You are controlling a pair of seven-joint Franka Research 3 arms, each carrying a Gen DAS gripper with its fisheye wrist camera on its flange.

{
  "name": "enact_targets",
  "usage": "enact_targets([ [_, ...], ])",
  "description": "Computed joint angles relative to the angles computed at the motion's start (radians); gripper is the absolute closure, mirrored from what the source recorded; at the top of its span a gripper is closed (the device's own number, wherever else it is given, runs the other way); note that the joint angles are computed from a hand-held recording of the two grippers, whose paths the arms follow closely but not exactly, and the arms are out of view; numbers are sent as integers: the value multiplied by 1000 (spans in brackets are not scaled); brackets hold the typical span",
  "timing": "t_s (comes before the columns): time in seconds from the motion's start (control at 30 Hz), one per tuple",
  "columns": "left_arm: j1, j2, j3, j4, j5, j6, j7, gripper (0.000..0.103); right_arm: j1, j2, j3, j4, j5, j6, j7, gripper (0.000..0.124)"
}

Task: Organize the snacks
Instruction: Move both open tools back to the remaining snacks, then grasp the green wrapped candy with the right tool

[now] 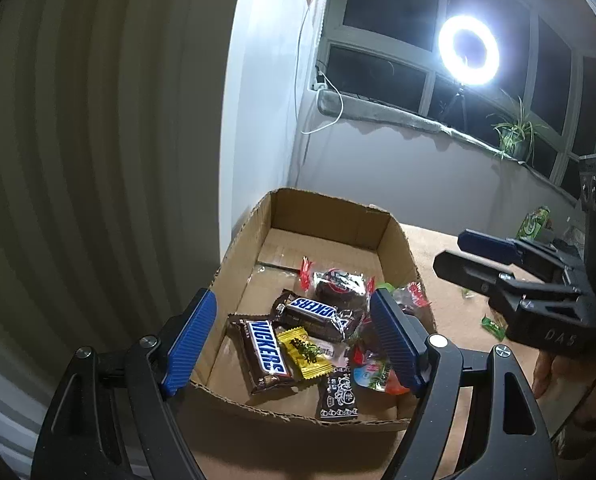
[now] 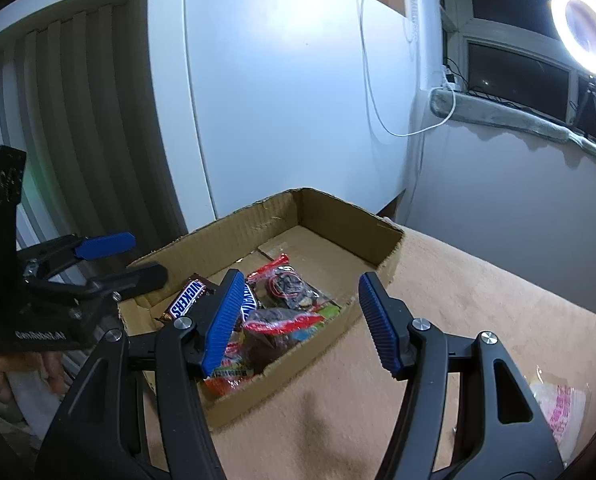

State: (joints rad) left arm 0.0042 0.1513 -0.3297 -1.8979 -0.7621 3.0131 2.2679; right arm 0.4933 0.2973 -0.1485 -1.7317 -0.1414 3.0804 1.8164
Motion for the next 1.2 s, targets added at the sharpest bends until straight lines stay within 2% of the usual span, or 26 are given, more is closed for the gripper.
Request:
enact_targets([
  [0.2,-16,-21,-4,-12,1,12,12,24,58,-53,-93,-92,-61,42,104,61],
  [0.33,-37,-24,-3,-9,23,13,0,24,130,-103,-209,-178,-194,44,261,59],
  [0.37,-41,-25,-5,-8,22,11,4,24,121,-118,-211,-201,-212,28,284,59],
  [0.43,-46,-26,-14,-2,3,8,26,24,68,-138,-167,-234,-189,1,274,59],
  [0.57,-62,-24,-31,14,-56,-14,85,24,-71,-171,-41,-297,-59,-33,164,59],
  [0.8,-107,13,-41,64,-78,-70,94,23,-212,-194,96,-346,65,-32,37,59],
  [0.87,-119,22,-40,73,-65,-77,74,23,-229,-190,117,-345,95,-31,1,59],
  [0.97,-145,54,-24,102,29,-90,-36,23,-242,-186,134,-336,134,-49,-47,59],
  [1.1,-121,69,-59,122,31,-112,-64,23,-227,-175,121,-315,79,-86,-38,59],
  [1.2,-110,62,-69,115,17,-107,-57,23,-195,-156,84,-275,-39,-144,34,59],
])
